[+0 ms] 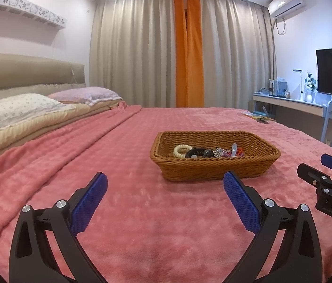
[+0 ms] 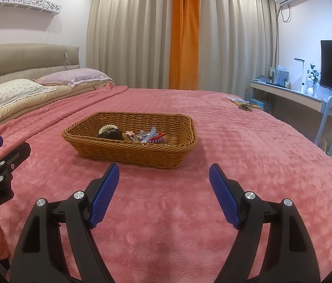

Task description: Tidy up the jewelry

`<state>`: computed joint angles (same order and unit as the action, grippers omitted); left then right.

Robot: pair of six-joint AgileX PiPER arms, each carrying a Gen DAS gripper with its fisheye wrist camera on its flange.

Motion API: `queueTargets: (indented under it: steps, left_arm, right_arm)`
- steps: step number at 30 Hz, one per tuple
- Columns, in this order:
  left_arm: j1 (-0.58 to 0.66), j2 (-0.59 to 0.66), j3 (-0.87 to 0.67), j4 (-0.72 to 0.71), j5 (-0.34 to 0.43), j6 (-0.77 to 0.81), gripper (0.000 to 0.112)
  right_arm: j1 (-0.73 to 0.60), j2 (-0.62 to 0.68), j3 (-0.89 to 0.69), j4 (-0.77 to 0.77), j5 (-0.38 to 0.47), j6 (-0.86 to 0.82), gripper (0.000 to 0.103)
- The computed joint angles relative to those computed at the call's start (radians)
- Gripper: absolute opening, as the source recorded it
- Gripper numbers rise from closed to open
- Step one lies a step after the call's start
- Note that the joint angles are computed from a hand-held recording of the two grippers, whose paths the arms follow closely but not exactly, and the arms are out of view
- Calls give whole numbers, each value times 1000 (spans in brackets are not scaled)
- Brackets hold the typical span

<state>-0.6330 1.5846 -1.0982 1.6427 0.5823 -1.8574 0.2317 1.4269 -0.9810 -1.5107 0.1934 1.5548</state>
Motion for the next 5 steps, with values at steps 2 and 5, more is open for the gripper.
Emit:
queueTargets:
  steps: [2, 5]
  left_arm:
    - [4, 2, -5, -15, -3, 9, 96]
    - [7, 2, -7, -21, -5, 11, 96]
  right_arm:
    - [0, 0, 0, 0, 1, 0, 75]
    - [0, 0, 0, 0, 0, 0, 75]
